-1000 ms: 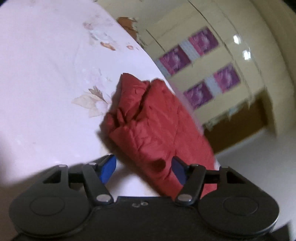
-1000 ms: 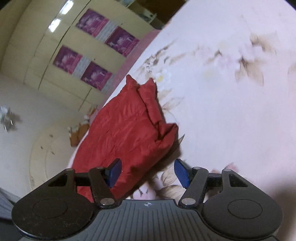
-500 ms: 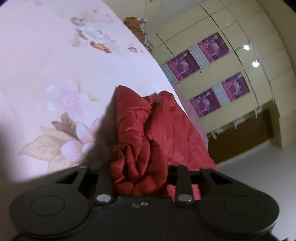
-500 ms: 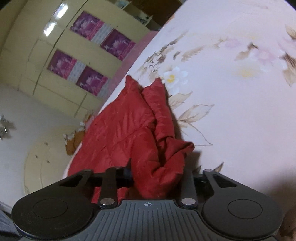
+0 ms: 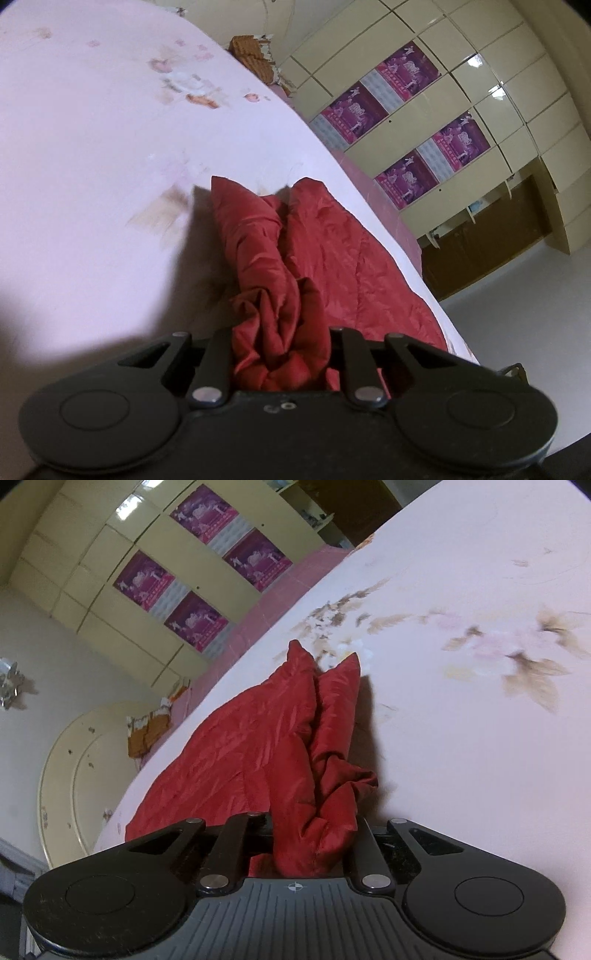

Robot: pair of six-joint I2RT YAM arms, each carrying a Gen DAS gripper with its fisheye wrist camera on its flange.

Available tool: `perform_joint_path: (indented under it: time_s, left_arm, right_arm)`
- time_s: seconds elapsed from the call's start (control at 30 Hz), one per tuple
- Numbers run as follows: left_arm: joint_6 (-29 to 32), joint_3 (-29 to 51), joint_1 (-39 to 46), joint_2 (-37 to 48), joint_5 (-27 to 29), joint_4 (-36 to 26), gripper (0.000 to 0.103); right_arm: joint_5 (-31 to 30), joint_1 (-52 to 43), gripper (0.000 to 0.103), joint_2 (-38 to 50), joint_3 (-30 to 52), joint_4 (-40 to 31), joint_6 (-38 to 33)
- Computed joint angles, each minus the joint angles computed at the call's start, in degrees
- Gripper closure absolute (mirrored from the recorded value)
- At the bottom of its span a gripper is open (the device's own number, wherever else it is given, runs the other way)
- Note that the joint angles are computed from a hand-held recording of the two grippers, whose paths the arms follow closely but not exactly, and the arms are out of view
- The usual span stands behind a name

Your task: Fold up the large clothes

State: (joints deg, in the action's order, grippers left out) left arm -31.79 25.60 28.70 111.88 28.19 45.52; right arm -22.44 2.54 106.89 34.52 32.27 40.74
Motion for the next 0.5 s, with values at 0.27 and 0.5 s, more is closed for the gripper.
perform_joint_path:
  time_s: [0.27,0.5]
  left_arm:
    - [4.05,-14.87,5.24,-9.48,3.85,2.71,0.086]
    - [9.79,-23.45,11.53,-16.11,7.82,1.54,0.086]
  right_arm:
    - [-4.02,-4.65,0.091,-14.41,-14.98,-1.43,-4.7]
    - [-9.28,-10.87,0.091,-28.04,-23.47,-8.97,-10.52]
